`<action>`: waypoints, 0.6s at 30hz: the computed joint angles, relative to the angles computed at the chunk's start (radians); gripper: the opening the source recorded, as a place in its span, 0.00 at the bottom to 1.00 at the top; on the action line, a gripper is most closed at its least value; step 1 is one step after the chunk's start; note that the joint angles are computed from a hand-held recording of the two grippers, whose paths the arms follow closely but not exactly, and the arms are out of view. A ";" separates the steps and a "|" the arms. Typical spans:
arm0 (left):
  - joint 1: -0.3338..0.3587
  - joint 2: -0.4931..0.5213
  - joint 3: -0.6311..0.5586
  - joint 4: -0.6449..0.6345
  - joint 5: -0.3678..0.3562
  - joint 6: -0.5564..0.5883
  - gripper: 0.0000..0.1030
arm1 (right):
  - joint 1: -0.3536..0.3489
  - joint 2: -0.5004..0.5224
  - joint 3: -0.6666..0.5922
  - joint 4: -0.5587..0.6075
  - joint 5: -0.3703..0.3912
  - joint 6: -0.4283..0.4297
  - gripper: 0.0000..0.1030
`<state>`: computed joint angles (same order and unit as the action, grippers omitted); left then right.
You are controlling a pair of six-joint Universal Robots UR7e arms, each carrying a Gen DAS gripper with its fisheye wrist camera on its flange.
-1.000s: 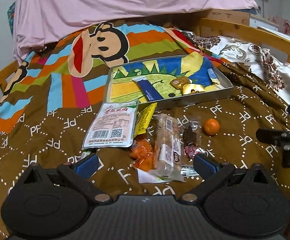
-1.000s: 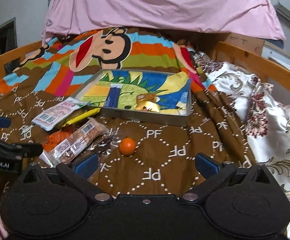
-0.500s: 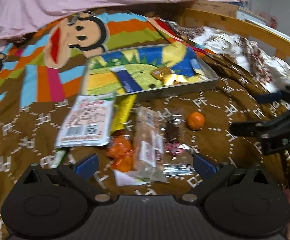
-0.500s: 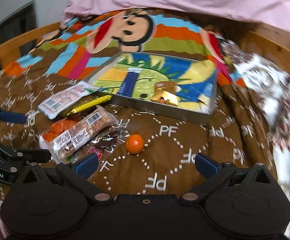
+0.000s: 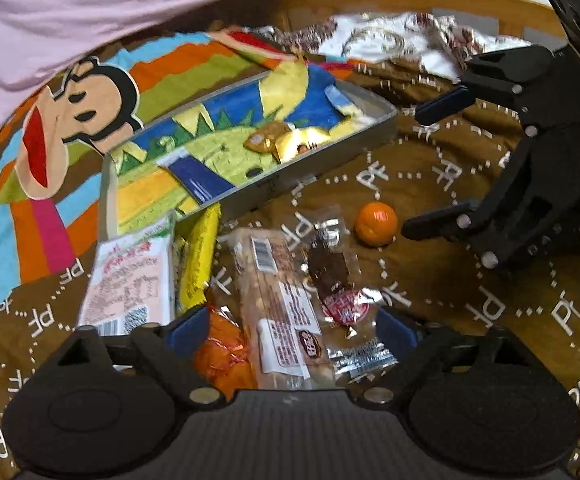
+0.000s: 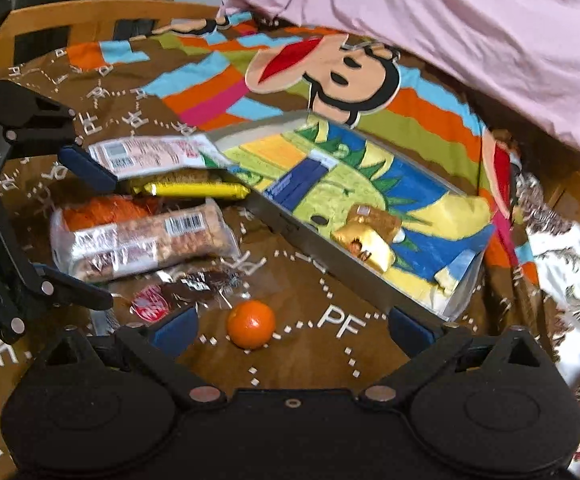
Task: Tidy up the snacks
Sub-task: 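Move the left gripper to the wrapped bread bar while the right gripper approaches the mandarin orange, then grasp the bread bar with the left gripper while the right gripper grasps the orange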
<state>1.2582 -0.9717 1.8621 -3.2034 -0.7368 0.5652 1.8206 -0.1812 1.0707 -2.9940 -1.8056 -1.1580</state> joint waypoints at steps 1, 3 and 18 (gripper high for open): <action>0.004 -0.001 -0.004 0.019 -0.007 -0.009 0.82 | -0.001 0.004 -0.006 0.016 -0.006 0.019 0.93; 0.008 -0.003 -0.006 0.044 -0.015 -0.022 0.75 | -0.002 0.012 -0.023 0.047 -0.016 0.045 0.91; 0.034 0.047 -0.090 0.094 0.027 -0.113 0.51 | 0.010 0.099 -0.079 -0.011 -0.097 -0.049 0.55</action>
<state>1.2919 -0.9244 1.7724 -3.1092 -0.7098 0.4520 1.8304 -0.0819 0.9912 -3.0047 -1.9029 -1.2066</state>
